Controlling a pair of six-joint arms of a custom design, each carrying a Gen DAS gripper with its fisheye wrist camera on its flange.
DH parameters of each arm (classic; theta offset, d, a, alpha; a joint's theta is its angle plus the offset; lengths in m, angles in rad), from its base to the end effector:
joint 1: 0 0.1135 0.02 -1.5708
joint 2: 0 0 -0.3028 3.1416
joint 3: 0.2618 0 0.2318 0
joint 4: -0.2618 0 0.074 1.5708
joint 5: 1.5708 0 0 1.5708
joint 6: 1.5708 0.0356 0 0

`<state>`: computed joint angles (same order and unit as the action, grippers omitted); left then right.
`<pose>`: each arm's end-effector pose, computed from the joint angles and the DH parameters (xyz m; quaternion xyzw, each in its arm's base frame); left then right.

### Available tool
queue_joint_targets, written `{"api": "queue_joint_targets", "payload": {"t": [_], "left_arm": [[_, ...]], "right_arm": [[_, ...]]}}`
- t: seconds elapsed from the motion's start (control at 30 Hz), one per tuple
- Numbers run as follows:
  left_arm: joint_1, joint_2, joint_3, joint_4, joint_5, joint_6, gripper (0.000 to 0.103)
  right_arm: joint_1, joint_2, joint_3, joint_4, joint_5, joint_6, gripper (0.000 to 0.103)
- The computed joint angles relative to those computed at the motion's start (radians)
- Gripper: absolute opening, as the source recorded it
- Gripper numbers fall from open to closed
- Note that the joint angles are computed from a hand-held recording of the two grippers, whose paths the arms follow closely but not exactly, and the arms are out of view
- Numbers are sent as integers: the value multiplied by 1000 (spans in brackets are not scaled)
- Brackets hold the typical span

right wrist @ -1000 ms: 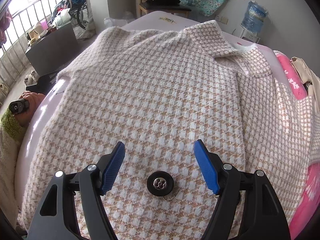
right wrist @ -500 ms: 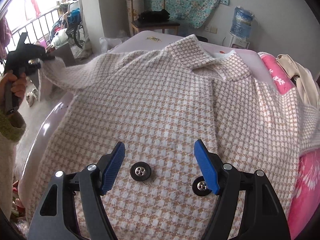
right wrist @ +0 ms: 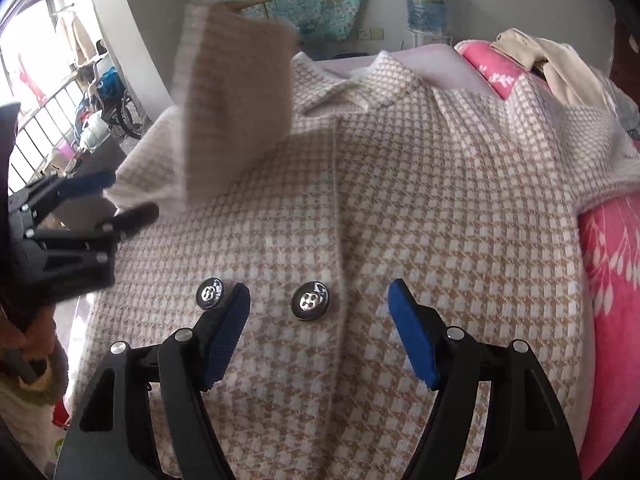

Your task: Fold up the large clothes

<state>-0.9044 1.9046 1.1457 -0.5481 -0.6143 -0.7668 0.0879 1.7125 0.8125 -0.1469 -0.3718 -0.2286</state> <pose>0.2324 -0.2623 0.1895 0.0253 0.9454 0.1080 0.3064 0.3002 0.0394 0.1824 -0.1969 0.9298 0.1602 0.2664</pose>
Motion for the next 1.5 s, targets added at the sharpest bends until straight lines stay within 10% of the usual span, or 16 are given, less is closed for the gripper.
{"api": "queue_joint_targets", "payload": {"t": [0.53, 1.5], "left_arm": [[108, -36, -286, 231, 161, -200, 96], [128, -9, -266, 247, 189, -196, 96]], "right_arm": [[27, 126, 28, 18, 42, -38, 96], [55, 130, 17, 45, 95, -32, 97]]}}
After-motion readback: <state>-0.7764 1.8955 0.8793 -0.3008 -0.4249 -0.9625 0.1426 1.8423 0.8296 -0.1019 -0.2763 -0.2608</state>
